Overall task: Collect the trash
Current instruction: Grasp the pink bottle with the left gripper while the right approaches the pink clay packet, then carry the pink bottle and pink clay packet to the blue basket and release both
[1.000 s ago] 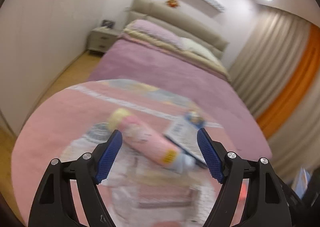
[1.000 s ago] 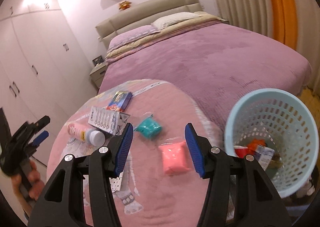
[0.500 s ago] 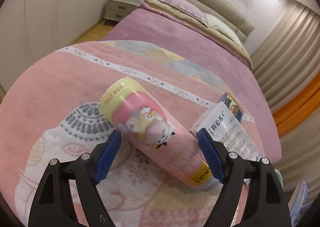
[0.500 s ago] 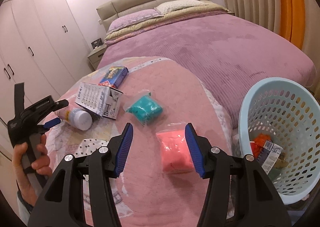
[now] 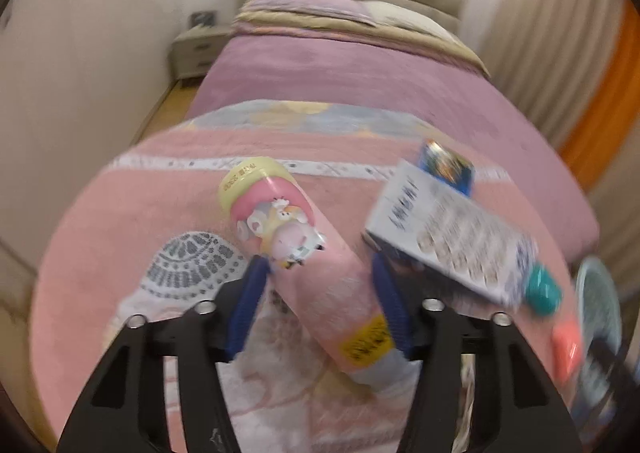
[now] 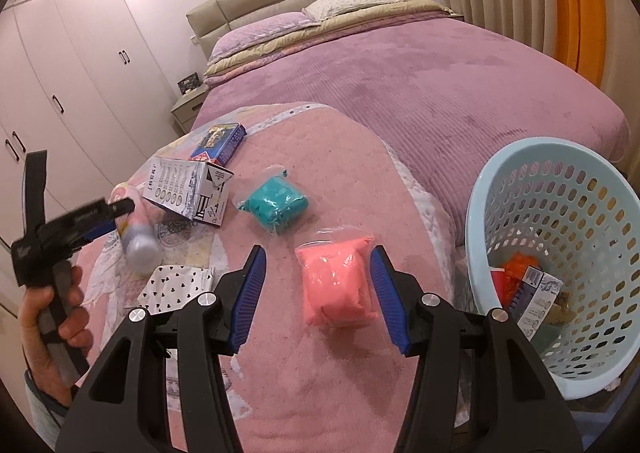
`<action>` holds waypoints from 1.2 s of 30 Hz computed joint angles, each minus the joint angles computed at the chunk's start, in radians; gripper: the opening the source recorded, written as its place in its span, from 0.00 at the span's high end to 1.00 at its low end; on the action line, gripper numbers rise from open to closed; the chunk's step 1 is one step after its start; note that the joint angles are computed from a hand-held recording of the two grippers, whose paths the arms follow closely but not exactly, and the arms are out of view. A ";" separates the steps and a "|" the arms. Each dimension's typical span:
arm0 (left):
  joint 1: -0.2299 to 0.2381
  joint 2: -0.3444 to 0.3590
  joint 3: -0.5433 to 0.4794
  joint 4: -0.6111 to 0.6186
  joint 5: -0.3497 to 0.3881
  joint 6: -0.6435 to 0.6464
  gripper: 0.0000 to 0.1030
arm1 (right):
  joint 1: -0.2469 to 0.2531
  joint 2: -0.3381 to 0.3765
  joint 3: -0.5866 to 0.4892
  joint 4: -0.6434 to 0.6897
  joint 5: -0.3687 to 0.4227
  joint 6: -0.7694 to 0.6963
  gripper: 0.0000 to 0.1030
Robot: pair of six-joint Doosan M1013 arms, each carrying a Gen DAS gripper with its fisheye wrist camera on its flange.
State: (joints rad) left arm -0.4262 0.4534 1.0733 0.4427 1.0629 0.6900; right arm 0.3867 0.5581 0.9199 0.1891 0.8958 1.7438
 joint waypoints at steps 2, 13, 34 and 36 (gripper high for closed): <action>-0.007 -0.005 0.006 -0.008 -0.004 0.069 0.57 | 0.000 -0.001 0.003 0.006 -0.002 -0.003 0.51; 0.000 -0.030 0.088 -0.083 -0.096 0.065 0.36 | -0.002 -0.024 0.050 0.011 -0.016 -0.018 0.51; -0.026 -0.093 0.180 0.017 -0.212 -0.101 0.52 | 0.014 0.007 0.037 -0.072 0.000 -0.003 0.42; -0.029 -0.101 0.188 0.013 -0.228 -0.100 0.52 | 0.022 0.009 0.034 -0.110 -0.003 0.009 0.43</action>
State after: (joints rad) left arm -0.4549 0.3528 1.2608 0.4554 0.8344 0.5903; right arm 0.4088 0.5673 0.9540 0.0796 0.8931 1.7529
